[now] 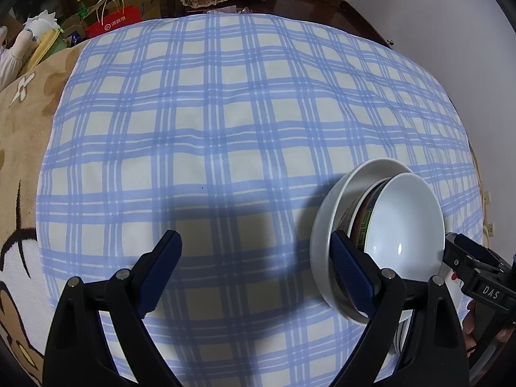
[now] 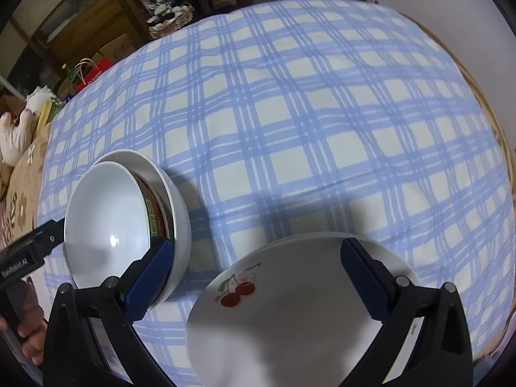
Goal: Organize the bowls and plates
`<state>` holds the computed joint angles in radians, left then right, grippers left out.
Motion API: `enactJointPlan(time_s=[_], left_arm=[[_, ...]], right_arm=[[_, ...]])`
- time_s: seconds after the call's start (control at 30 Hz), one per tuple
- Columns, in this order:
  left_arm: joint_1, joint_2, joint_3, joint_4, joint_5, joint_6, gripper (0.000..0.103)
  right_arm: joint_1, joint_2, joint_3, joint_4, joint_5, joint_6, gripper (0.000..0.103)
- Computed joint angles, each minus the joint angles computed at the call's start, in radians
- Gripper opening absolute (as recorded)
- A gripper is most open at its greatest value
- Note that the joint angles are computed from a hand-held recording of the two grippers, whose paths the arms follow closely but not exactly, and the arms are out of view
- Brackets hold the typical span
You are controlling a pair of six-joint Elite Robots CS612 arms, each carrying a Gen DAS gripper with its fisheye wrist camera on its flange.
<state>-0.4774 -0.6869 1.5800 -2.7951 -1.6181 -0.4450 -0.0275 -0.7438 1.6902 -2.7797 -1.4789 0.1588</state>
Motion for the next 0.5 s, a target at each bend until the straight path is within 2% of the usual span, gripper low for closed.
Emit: enactJointPlan(time_s=[0.1, 0.23, 0.43, 0.5], left_arm=[[-0.001, -0.001, 0.003, -0.007, 0.008, 0.007, 0.091], [-0.006, -0.005, 0.013, -0.025, 0.024, 0.013, 0.089], [-0.018, -0.006, 0.013, -0.047, 0.026, 0.043, 0.067], [-0.020, -0.007, 0.019, -0.072, 0.015, 0.074, 0.051]], right_arm=[[-0.004, 0.001, -0.002, 0.016, 0.020, 0.024, 0.103], [-0.001, 0.000, -0.003, 0.018, 0.010, 0.037, 0.103], [0.005, -0.005, -0.007, 0.035, -0.002, 0.043, 0.103], [0.011, -0.007, -0.009, 0.036, -0.026, 0.027, 0.103]])
